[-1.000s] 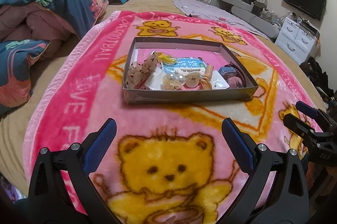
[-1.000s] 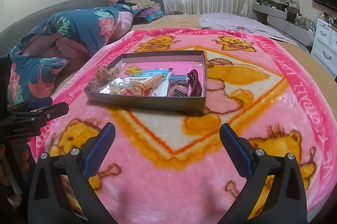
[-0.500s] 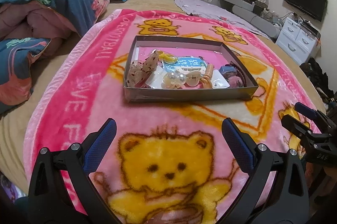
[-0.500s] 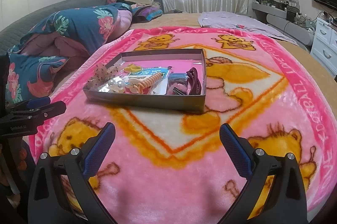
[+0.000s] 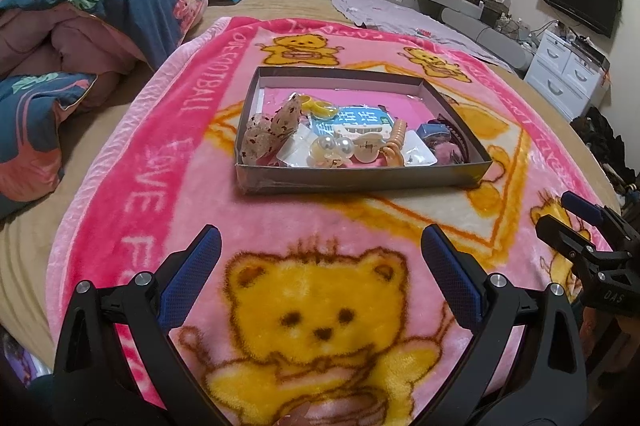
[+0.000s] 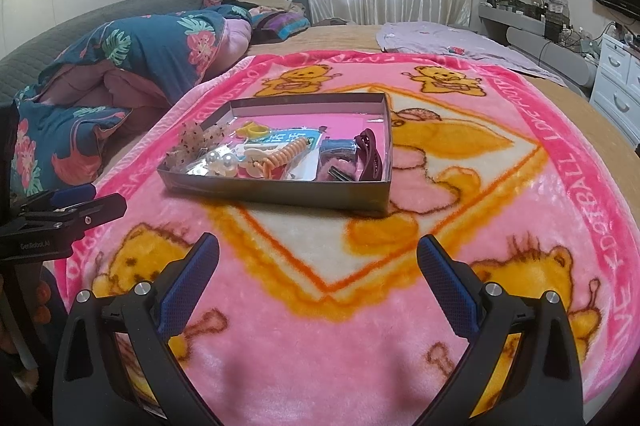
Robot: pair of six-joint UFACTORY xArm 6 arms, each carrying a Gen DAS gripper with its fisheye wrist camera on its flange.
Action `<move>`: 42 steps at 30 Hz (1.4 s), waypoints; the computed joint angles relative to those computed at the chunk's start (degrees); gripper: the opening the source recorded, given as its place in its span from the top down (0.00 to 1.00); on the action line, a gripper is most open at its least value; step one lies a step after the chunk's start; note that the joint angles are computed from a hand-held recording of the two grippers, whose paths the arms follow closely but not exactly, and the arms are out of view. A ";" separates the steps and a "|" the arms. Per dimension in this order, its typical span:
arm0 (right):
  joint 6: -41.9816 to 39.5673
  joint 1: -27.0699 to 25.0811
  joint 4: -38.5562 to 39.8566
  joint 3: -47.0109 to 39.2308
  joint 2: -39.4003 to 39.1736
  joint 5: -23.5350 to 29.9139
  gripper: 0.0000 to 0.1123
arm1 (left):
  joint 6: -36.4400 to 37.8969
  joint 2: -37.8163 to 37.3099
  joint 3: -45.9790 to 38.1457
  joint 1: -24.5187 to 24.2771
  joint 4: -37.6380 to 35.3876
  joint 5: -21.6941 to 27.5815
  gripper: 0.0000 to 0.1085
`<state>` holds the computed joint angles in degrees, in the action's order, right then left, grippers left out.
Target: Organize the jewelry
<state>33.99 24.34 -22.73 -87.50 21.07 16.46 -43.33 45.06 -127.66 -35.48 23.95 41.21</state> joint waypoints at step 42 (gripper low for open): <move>0.14 -0.20 -0.53 0.06 -0.11 -0.02 0.12 | 0.20 -0.50 0.98 0.03 -0.80 -0.57 0.14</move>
<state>34.13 24.15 -23.27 -87.44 20.97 16.44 -43.13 44.56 -126.68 -35.45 23.15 40.65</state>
